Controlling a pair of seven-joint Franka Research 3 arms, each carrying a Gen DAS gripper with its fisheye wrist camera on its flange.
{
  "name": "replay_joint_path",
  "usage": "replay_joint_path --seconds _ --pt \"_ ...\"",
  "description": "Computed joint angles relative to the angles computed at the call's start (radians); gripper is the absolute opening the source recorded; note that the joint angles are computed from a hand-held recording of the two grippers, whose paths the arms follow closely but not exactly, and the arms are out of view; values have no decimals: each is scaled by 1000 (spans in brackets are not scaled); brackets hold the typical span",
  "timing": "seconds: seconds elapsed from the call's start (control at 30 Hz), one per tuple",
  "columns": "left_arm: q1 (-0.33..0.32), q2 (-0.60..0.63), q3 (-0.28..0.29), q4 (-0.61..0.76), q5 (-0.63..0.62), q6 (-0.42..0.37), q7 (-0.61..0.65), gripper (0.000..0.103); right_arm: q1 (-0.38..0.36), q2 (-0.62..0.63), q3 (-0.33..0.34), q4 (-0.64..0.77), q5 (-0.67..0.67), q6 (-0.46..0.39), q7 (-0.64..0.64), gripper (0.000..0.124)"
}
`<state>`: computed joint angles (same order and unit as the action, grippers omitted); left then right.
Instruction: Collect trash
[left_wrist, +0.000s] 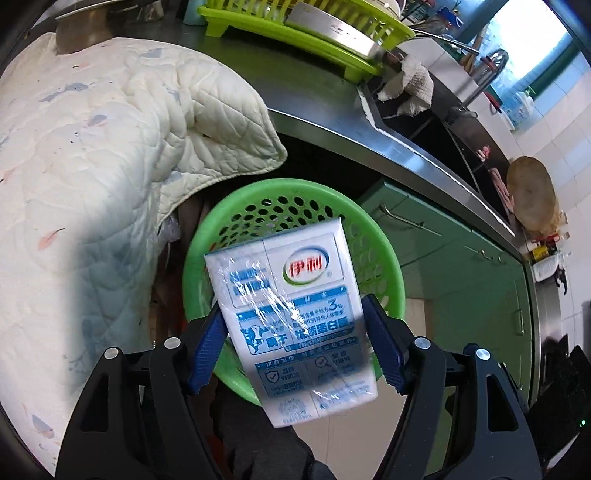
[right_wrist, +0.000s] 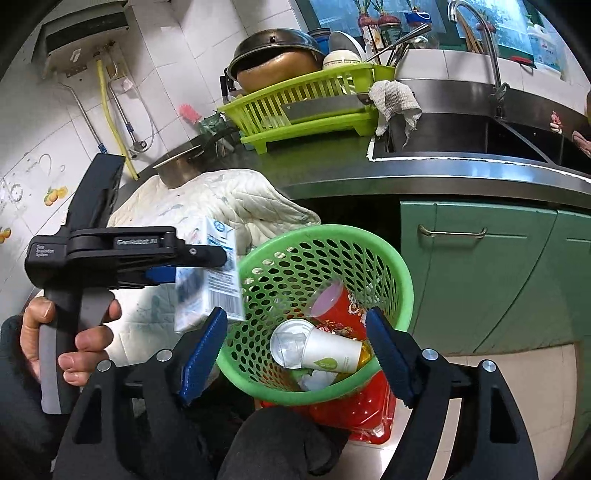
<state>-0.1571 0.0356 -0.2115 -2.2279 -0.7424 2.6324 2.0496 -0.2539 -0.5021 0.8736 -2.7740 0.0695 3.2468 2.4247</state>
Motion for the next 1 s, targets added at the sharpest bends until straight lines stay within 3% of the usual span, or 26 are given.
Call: replay_joint_path --seconds 0.13,0.5,1.0 --pt "-3 -6 -4 -2 -23 -2 32 80 14 -9 -7 -2 5 2 0 75" --pt "-16 -92 31 -58 -59 18 93 80 17 -35 -1 12 -1 -6 -4 78" --pt "-71 -296 174 -227 -38 199 144 91 -79 -7 101 143 -124 -60 25 84"
